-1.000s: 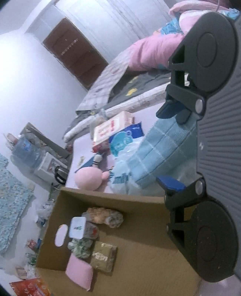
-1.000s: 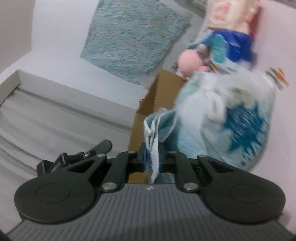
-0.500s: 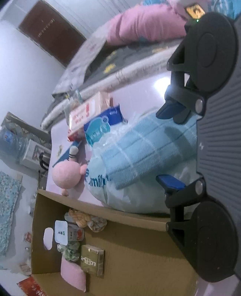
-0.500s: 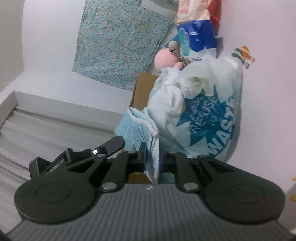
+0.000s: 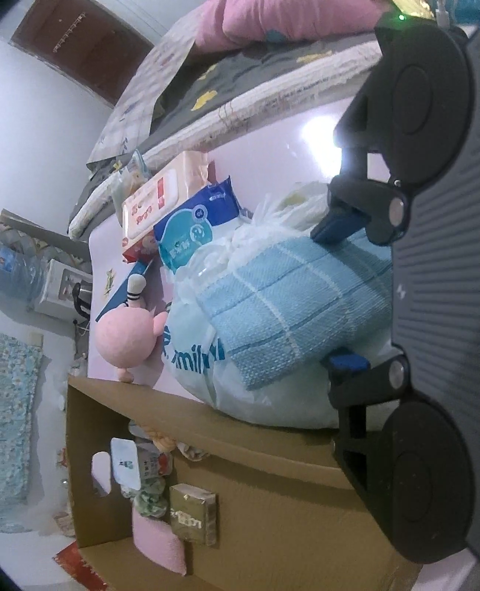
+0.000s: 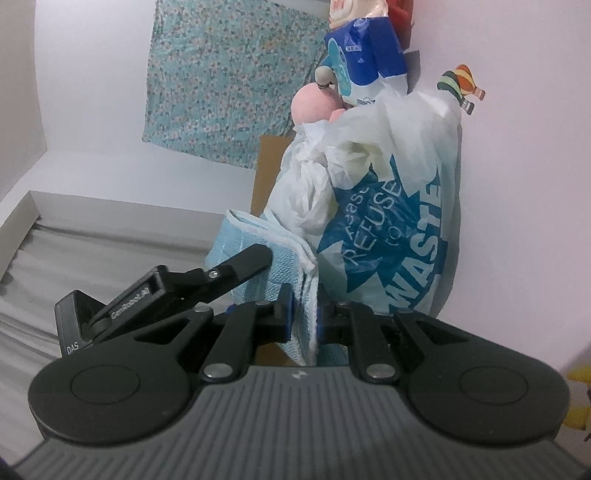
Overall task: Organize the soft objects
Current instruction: 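Grasp the light-blue towel with the left tool while the right tool opens to release it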
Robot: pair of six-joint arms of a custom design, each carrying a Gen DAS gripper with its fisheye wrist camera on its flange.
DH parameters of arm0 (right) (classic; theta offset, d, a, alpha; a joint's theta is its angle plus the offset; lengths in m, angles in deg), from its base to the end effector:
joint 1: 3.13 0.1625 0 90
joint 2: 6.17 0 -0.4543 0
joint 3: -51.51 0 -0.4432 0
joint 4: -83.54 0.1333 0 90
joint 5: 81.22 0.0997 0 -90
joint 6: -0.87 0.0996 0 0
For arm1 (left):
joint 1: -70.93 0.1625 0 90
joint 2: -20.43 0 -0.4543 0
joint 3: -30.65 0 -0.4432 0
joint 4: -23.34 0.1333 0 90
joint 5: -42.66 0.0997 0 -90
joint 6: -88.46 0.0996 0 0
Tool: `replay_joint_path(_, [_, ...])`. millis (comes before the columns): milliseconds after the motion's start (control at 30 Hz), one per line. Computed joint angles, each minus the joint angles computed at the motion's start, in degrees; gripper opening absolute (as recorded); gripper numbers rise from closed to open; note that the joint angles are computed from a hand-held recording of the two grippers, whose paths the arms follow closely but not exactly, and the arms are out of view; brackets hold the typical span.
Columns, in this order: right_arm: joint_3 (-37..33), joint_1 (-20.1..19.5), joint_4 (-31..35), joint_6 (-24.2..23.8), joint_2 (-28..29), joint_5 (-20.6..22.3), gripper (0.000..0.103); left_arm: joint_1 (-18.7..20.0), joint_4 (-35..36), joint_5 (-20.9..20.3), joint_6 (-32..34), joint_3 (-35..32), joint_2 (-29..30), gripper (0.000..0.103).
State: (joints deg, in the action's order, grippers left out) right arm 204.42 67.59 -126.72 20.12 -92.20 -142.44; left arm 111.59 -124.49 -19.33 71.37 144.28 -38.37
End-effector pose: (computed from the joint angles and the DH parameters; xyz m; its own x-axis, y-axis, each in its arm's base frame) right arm 0.0605 -0.3761 0.2361 -0.8366 0.1145 -0.5357 0.5008 0.5564 -0.6631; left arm -0.3339 -0.5241 0.1062 -0.7903 0.4336 -0.4329 0.5496 0.8141 -0.1878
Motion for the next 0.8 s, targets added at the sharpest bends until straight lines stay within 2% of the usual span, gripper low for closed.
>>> replay_joint_path(167, [0.02,0.28,0.61,-0.28,-0.05,-0.26,0.012,-0.77,-2.98,1.68,2.11,1.60,-0.33,0.037])
replay_joint_path(300, [0.38,2.18,1.38,-1.22,-1.66,-2.30,0.012,-0.80,-4.55,0.30,2.67,2.84,-1.88,0.028])
replay_joint_path(500, [0.74,7.25,1.54,-2.18,-3.06,-7.45,0.012,-0.62,-6.27,-3.06,2.95,5.20,-5.36,0.023])
replay_joint_path(700, [1.77,9.56,1.40,-2.91,-4.03,-9.07,0.012,0.05,-9.27,-6.39,5.37,7.62,-8.52,0.023])
replay_joint_path(800, [1.55,11.29,1.17,-2.27,-3.37,-10.67,0.012,0.19,-9.92,-6.62,6.18,8.39,-9.47,0.023])
